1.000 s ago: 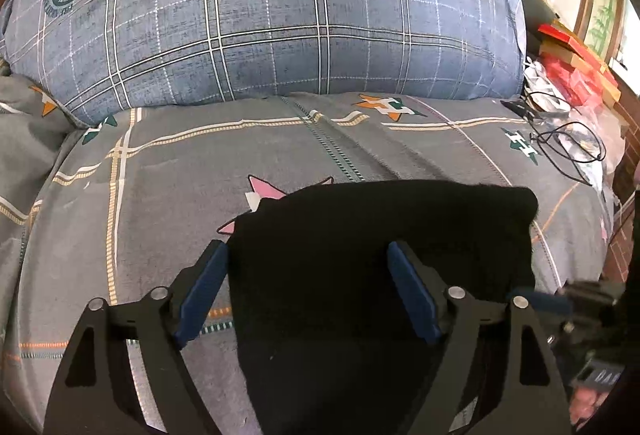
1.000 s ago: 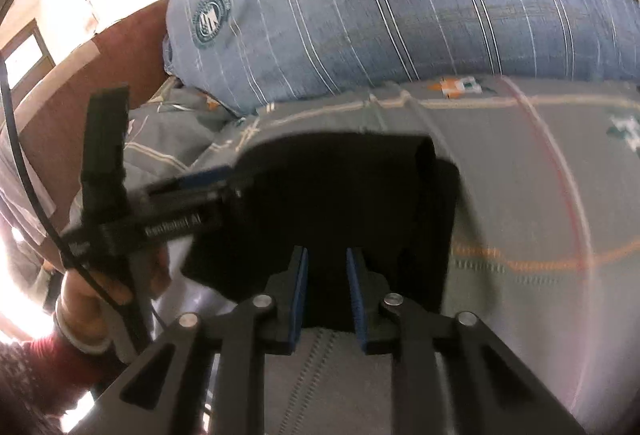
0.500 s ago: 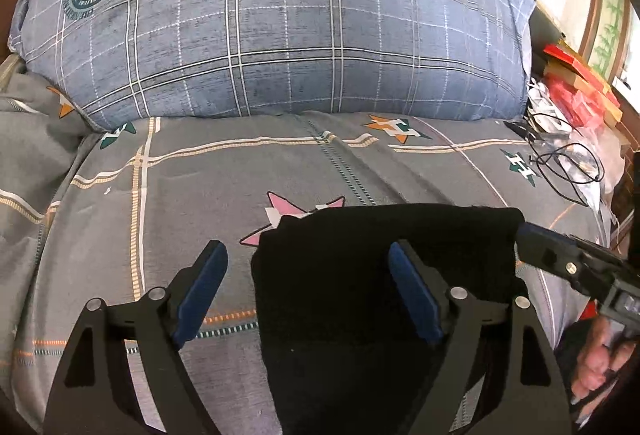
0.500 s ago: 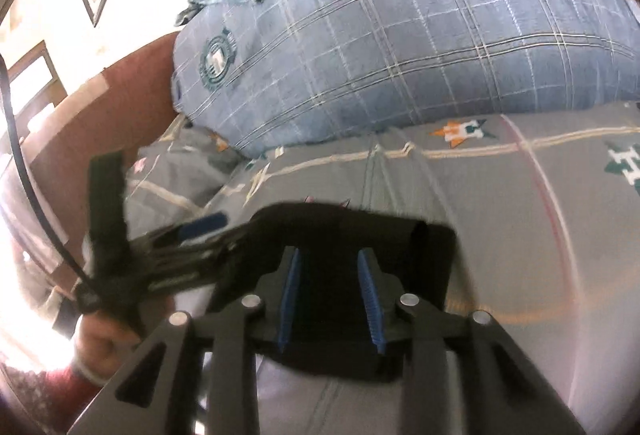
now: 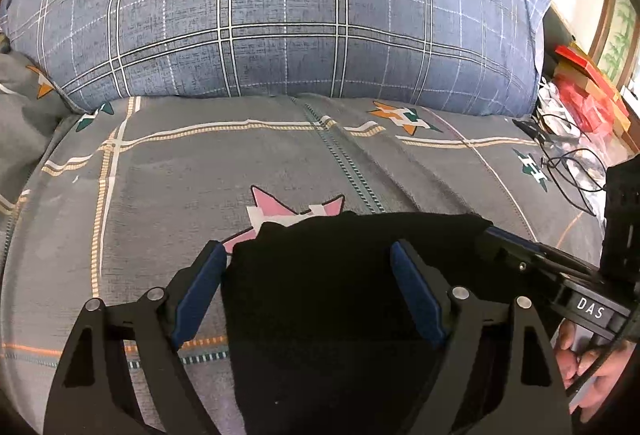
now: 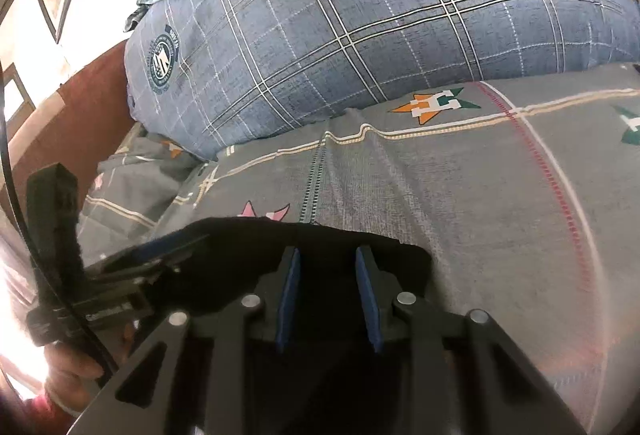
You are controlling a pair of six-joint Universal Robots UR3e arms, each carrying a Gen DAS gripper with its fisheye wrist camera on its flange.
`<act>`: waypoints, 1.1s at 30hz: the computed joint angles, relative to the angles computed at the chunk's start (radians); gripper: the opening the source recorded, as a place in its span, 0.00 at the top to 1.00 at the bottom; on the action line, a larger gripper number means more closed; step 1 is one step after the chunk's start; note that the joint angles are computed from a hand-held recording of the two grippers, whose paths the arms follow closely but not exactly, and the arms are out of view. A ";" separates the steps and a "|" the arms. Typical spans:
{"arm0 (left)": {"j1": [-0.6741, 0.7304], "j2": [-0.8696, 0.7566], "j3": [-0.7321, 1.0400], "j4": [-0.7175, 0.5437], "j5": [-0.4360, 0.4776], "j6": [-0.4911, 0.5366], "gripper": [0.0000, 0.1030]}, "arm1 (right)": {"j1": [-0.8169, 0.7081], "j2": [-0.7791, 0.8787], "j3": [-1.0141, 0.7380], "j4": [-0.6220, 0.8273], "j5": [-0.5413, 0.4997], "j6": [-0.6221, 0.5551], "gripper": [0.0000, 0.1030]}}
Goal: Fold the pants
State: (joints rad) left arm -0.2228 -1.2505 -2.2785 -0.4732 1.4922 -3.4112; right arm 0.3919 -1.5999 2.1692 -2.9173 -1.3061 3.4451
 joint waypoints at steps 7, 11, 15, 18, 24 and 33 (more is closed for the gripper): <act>-0.014 0.061 0.014 -0.064 0.029 -0.002 0.18 | 0.020 -0.122 0.015 0.069 -0.006 0.034 0.63; -0.027 0.110 0.013 -0.099 0.039 -0.011 0.18 | 0.073 -0.204 0.025 0.124 -0.047 0.052 0.61; -0.046 0.147 0.009 -0.122 0.056 -0.024 0.18 | 0.118 -0.260 0.038 0.159 -0.081 0.065 0.59; -0.057 0.166 0.008 -0.139 0.066 -0.033 0.18 | 0.152 -0.265 0.034 0.181 -0.124 0.073 0.58; 0.004 0.273 -0.033 -0.203 0.012 -0.034 0.18 | 0.159 -0.279 0.043 0.202 -0.166 0.097 0.52; 0.016 0.284 -0.040 -0.236 0.001 -0.045 0.18 | 0.172 -0.237 0.027 0.200 -0.176 0.096 0.51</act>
